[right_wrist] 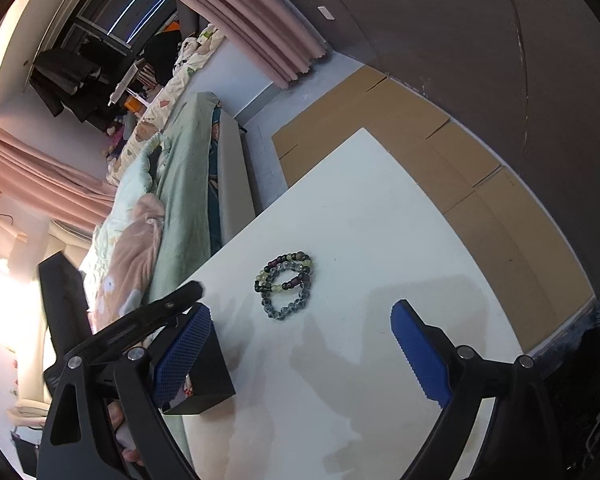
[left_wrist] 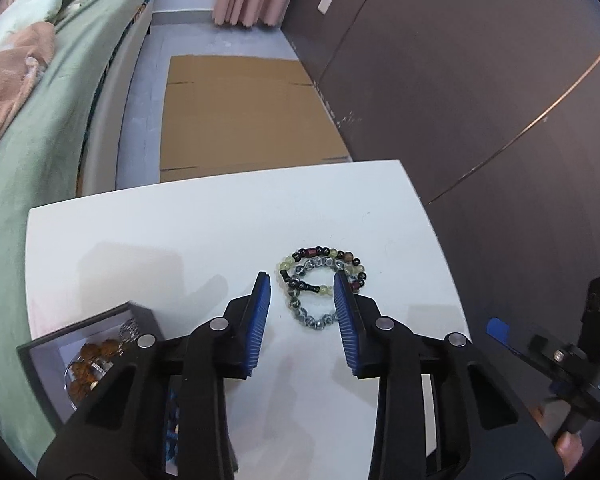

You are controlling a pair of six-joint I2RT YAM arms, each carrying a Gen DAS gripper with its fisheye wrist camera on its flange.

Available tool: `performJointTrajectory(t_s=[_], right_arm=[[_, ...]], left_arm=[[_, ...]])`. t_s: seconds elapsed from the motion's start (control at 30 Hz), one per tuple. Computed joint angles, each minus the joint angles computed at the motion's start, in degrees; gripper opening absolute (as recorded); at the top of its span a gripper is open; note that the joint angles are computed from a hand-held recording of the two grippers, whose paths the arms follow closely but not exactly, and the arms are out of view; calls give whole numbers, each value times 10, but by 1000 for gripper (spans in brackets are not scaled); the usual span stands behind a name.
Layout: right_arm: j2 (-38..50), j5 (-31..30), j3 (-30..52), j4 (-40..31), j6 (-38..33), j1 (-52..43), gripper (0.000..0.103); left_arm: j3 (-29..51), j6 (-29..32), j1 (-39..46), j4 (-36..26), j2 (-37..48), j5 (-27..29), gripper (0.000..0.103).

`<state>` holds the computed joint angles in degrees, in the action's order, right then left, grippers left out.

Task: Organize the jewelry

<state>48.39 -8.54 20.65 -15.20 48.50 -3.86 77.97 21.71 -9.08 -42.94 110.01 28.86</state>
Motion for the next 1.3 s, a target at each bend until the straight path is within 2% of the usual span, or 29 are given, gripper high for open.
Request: performJointTrajectory(t_s=[0.2,0.27,0.57,0.63,0.7,0.97,1.2,1.3], right_arm=[[3,-18,-6,9,-4,-25,90],[11,-16,-6,12,-6,-26,90],[60,0,9,29,-7,-13,90],[70,6,12,33,-3,-5,90],[82,15,16,37,0,6,90],[127,42,29,42,-2,23,89],[190,55,45,69,-1,37,81],[231,63,60,86,1,51,71]], left_arm=[[19,-21,-29,18,45,-28,33],[24,-25,-31,22,62,-29,29],[17,-28,-43,36,93,-38,28],[9,-37,-44,56,91,-41,17],[12,-42,-39,52,94,-28,8],[4,-11,-6,23,47,28,8],[4,14,24,-5,12,70,8],[13,26,41,-22,0,88,8]])
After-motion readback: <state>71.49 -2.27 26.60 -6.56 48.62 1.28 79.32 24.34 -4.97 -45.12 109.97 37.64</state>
